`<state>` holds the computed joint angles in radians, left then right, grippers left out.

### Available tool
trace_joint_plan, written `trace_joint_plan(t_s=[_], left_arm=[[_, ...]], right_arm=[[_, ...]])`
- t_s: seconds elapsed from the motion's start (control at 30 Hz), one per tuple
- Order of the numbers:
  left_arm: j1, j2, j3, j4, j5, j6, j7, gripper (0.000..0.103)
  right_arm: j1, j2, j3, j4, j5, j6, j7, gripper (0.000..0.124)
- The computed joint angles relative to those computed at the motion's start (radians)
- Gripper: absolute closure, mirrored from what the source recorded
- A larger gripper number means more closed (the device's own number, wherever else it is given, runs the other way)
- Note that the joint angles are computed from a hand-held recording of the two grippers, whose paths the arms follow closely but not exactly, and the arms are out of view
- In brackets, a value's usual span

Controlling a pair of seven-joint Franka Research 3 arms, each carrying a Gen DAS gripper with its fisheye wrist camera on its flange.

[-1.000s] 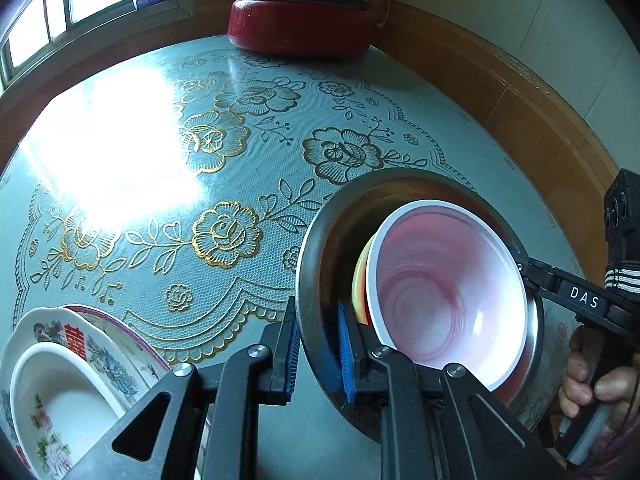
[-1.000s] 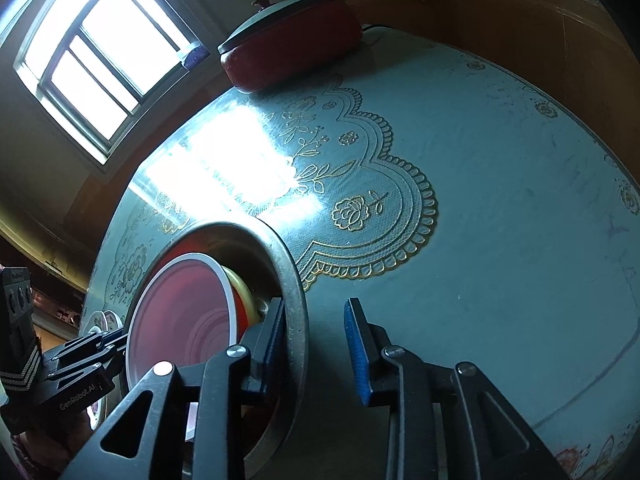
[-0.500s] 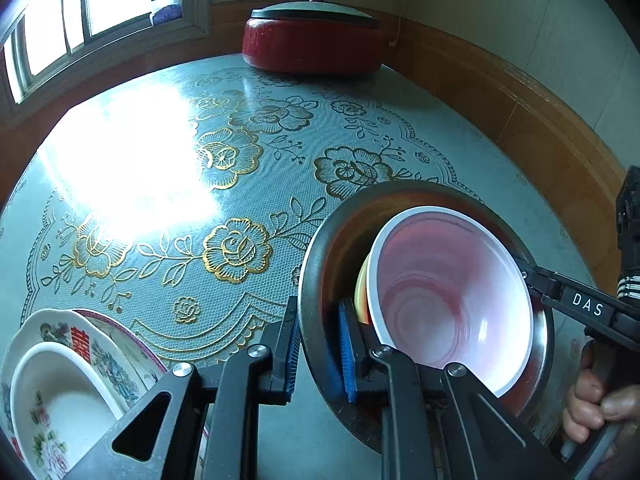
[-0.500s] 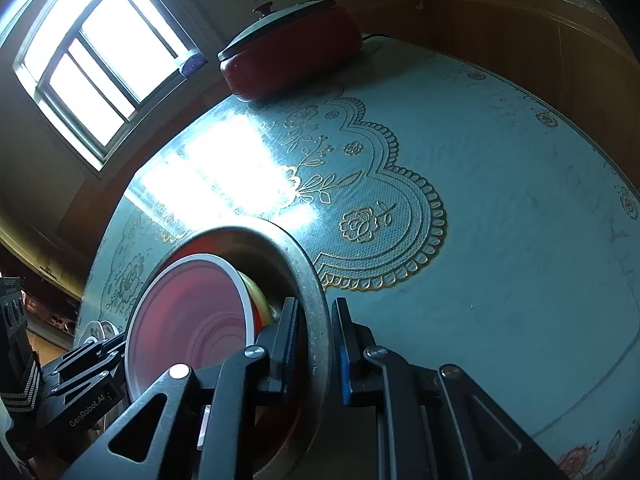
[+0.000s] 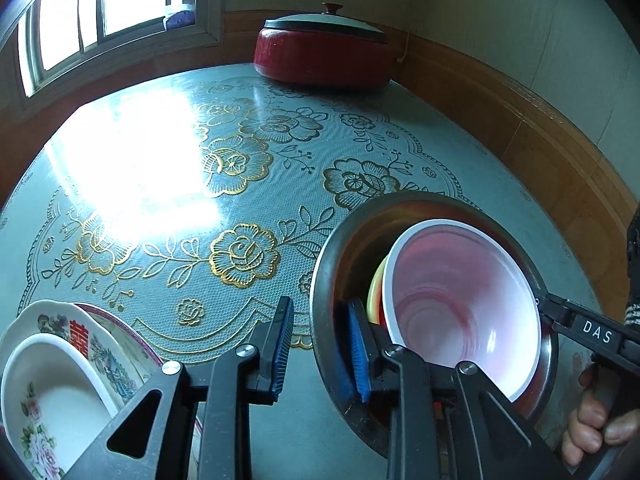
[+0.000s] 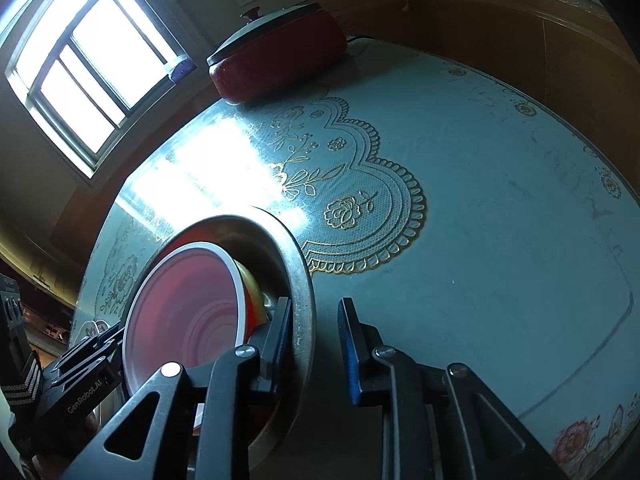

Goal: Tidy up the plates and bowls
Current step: 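Lift the nested steel bowl with the left tool and carry it toward the plate stack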

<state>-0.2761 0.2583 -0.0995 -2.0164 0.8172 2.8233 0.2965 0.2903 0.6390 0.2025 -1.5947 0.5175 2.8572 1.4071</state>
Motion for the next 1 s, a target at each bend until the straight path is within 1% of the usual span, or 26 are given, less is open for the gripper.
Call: trace_joint_plan(t_s=[0.07,0.2,0.3,0.4,0.43,0.53,0.57,0.67,0.7,0.77,0.83,0.9,0.97,1.0], left_arm=[[-0.002,-0.001,0.006,-0.005,0.009,0.013,-0.021,0.074],[0.009,-0.001,0.007,-0.017,-0.003,0.054,-0.033,0.072],[0.009,-0.001,0.007,-0.018,-0.018,0.059,-0.027,0.071],[0.016,-0.002,-0.002,-0.02,-0.048,0.059,0.001,0.071],[0.022,-0.004,-0.006,-0.024,-0.067,0.062,0.013,0.069],[0.035,-0.007,-0.011,-0.04,-0.114,0.094,0.036,0.066],[0.035,-0.007,-0.01,-0.043,-0.123,0.101,0.042,0.066],[0.034,-0.006,-0.004,-0.051,-0.141,0.131,0.056,0.07],[0.035,-0.005,-0.004,-0.053,-0.149,0.143,0.061,0.072],[0.035,-0.003,-0.004,-0.057,-0.167,0.166,0.076,0.078],[0.034,0.002,-0.004,-0.057,-0.182,0.19,0.095,0.088],[0.011,-0.003,0.015,-0.058,-0.167,0.187,0.087,0.089],[0.007,-0.009,0.024,-0.072,-0.163,0.207,0.078,0.089],[0.006,-0.013,0.026,-0.081,-0.166,0.219,0.072,0.089]], right_arm=[[0.014,-0.009,-0.017,-0.017,-0.006,0.017,0.022,0.095],[-0.018,-0.021,0.021,-0.049,0.036,0.042,0.007,0.094],[-0.018,-0.031,0.022,-0.069,0.038,0.062,-0.008,0.094],[-0.009,-0.031,0.013,-0.069,0.027,0.07,-0.006,0.094],[-0.01,-0.03,0.013,-0.068,0.027,0.071,-0.005,0.094],[0.021,-0.026,-0.02,-0.06,-0.005,0.077,0.023,0.095],[0.018,-0.025,-0.017,-0.058,-0.009,0.076,0.024,0.095],[-0.013,-0.009,0.022,-0.039,0.008,0.071,-0.005,0.101],[-0.017,-0.006,0.028,-0.034,0.013,0.068,-0.009,0.103],[-0.027,-0.003,0.039,-0.028,0.026,0.058,-0.018,0.106],[-0.03,-0.001,0.041,-0.02,0.035,0.042,-0.022,0.108],[-0.039,0.002,0.055,-0.013,0.048,0.034,-0.044,0.114],[-0.028,-0.001,0.045,-0.015,0.047,0.036,-0.047,0.115],[-0.04,0.003,0.06,-0.012,0.059,0.034,-0.065,0.115]])
